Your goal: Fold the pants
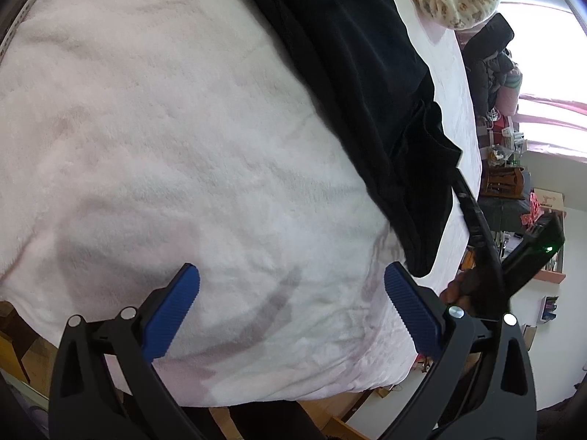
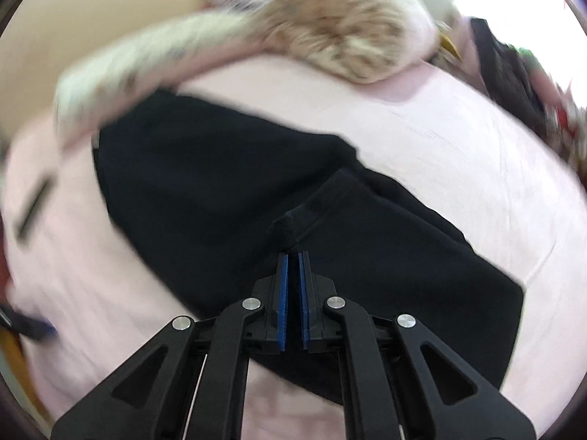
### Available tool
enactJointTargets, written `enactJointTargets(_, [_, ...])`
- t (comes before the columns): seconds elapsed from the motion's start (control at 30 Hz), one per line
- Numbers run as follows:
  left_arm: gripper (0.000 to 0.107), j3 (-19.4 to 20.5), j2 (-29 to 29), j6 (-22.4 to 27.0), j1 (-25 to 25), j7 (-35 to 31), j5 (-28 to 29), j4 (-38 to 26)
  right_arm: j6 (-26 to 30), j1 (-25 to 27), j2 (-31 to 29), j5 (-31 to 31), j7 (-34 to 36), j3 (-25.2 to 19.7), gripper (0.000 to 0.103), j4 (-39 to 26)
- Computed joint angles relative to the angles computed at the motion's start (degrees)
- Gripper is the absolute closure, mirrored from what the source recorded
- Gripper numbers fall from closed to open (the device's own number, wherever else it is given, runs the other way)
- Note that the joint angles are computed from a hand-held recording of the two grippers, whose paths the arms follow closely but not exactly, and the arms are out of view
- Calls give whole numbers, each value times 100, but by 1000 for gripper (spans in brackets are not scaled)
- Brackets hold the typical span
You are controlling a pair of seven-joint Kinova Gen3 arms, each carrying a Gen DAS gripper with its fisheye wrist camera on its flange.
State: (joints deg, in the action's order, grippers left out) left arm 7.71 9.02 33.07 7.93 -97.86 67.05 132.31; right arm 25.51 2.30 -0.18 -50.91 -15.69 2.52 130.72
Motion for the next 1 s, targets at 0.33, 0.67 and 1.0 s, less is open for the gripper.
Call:
enactJointTargets(0.33, [6,-180,12,37,32,119,-245,-89,-976,-1598,55,482,-1274,1213,76,152])
enactJointTargets(0.67, [6,-26,-8,-106,-160,553,-819,-315,-1253,-2285,388,2076,-2882,1207,84,214])
enactJointTargets(1.0, [6,-988,-338,-1008,870,2441,-3039,-647,421,-242,707,2653,-3812,-384,53,-903])
